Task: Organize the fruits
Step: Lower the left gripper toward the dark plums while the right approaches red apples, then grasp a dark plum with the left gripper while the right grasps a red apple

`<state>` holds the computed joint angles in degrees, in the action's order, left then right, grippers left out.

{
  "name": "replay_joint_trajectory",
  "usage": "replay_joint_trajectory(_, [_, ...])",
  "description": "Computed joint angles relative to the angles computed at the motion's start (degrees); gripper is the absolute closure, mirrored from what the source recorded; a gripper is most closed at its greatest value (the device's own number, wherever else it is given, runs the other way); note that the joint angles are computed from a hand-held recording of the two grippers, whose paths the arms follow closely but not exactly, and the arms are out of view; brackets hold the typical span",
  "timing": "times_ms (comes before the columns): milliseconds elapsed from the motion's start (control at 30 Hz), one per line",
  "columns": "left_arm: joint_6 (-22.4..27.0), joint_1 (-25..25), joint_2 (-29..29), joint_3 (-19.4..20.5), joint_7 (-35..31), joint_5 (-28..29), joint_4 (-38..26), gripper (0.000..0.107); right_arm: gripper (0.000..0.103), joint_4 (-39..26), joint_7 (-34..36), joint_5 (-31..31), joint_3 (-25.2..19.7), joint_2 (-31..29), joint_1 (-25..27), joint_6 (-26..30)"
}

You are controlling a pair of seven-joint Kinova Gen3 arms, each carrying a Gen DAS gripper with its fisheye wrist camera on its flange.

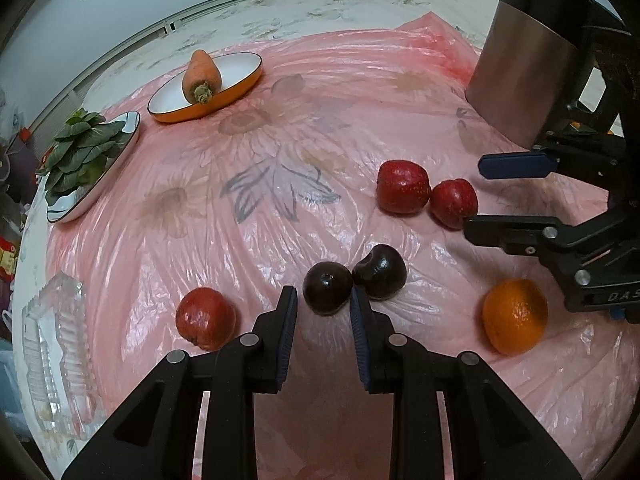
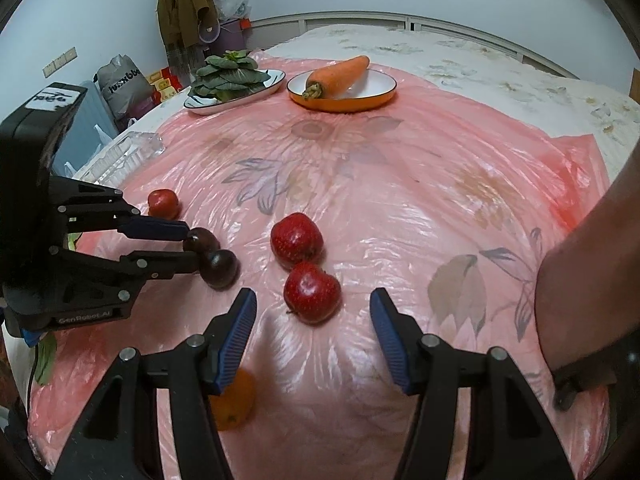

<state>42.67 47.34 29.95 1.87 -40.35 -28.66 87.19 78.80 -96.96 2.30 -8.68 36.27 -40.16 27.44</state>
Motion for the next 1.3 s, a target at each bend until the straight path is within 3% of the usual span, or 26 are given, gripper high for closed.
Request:
replay_joint_trajectory(433, [1.02,-1.27,0.86,0.94,-4.54,1.05,-1.88,0.085,0.03,-4.9,3.23,-1.66,-1.24,3.53,0.73,3.83])
replay_joint_trajectory(667, [1.49,-1.97,1.64,1.4,-8.65,2.59,-3.3,0.085,0.065,-5.65,4.89,-2.15,-1.35,3.96,0.95,4.73])
replay_joint_trajectory(900, [-0.18,-1.43,1.46,0.26,-8.28,3.13,-2.5,0.088,0.065,-5.55,5.69,-2.97,-1.52,3.94,1.43,4.77])
replay_joint_trajectory(1300, [-4.68,-0.58,-2.02,-1.28,0.11,2.16,2.83,0.089,0.065,-2.25,5.86,-4.72,-2.21,1.79,2.58,2.51])
